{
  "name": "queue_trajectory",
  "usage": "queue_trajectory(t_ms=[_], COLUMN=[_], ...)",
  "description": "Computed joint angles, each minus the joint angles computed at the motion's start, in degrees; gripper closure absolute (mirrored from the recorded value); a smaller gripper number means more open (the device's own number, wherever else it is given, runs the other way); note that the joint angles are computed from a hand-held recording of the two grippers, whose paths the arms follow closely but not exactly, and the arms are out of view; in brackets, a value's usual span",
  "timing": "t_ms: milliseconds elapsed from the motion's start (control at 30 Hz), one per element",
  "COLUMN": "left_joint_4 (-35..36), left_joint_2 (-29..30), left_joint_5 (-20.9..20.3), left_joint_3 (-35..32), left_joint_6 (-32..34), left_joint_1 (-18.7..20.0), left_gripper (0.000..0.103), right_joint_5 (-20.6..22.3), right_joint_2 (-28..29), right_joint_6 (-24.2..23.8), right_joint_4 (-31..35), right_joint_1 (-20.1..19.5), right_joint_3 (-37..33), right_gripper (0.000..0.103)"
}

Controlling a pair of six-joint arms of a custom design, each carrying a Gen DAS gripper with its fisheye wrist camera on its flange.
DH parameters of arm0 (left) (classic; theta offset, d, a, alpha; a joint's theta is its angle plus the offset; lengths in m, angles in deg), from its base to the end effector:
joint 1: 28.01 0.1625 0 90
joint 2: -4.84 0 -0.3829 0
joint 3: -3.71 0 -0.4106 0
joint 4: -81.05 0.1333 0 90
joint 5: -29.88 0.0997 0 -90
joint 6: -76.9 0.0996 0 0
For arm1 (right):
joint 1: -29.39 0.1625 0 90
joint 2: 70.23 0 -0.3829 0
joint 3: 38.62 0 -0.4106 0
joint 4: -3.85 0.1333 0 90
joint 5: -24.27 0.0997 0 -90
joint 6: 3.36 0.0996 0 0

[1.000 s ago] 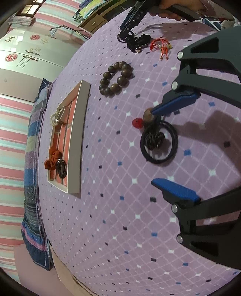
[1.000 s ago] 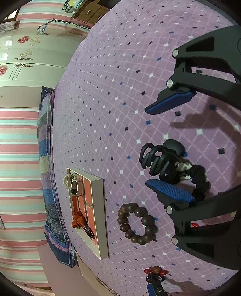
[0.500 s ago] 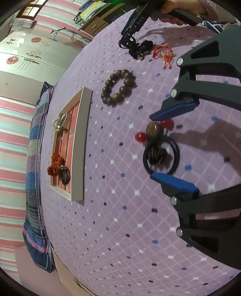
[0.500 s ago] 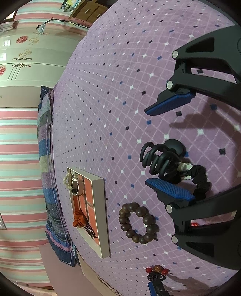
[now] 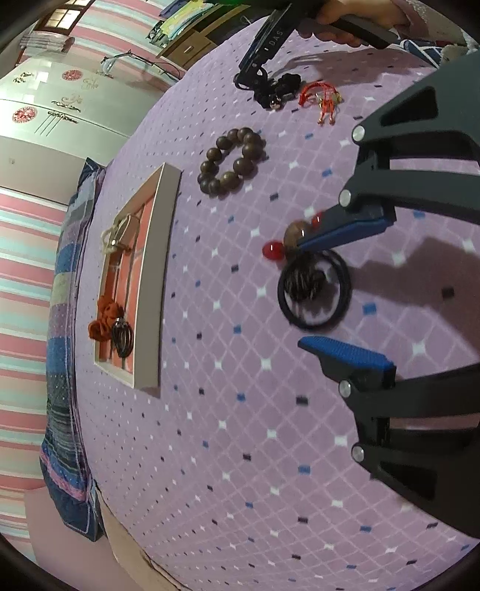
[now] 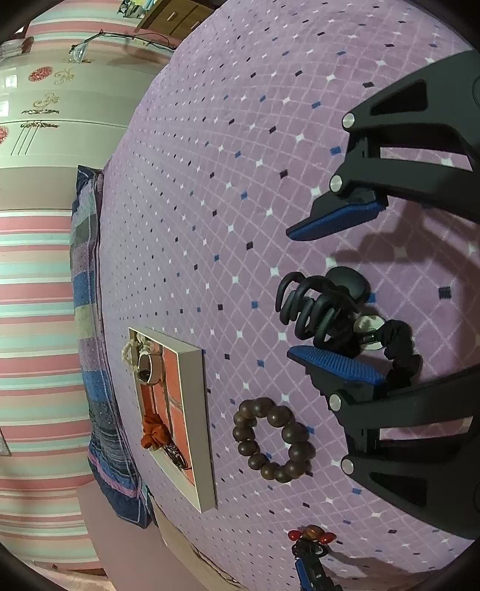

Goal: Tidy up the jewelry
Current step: 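Grasp the red-bead black hair tie with the left gripper while the right grasps the black hair claw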

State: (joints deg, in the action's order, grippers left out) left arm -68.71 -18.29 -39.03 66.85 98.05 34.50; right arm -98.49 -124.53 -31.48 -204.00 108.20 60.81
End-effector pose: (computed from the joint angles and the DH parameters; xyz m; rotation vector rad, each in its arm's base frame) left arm -0.2155 -0.7805 -0.0048 1.0517 2.5435 -0.5065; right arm -0.0430 -0.6263 0.2528 -0.1303 -1.9907 1.1590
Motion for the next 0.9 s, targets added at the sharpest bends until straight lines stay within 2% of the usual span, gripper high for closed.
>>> queue_trajectory(t_ms=[167,233,267,600,700,767,900], left_joint_4=[-0.46,0.86,1.43,3.72,3.1,3.32,5.26], left_joint_2=[-0.65,-0.09,0.11,1.57,2.23,2.77,4.33], left_joint_5=[0.55,0.84,0.87,1.25,2.75,3.31,4.08], left_joint_3=[0.11,-1.23,-1.71,-4.13,-4.23,-4.83,-7.33], left_joint_6=[0.21,-0.32,-0.45,0.14,1.3,1.54,1.77], left_joint_1=[0.66,1.1,1.23,1.24,0.85,0.64,0.4], left_gripper=[0.055,0.064,0.065,0.065,0.066,0.067,0.075], right_joint_5=[-0.11,-0.16,-0.18,-0.45,-0.33,-0.31,-0.02], right_joint_2=[0.14,0.17,0.15,0.09,0.07,0.2,0.38], right_joint_6=[0.11,0.2,0.21,-0.11,0.28,0.56,0.75], right_joint_4=[0.46,0.61,0.68,1.03,1.48,1.96,2.92], right_joint_1=[-0.12,-0.13,-0.14,-0.27,-0.4,-0.47,-0.42], right_joint_3=[-0.35,-0.42,-0.42,-0.59,-0.63,-0.83,-1.0], right_gripper=[0.044,0.044,0.044,0.045,0.045,0.046,0.057])
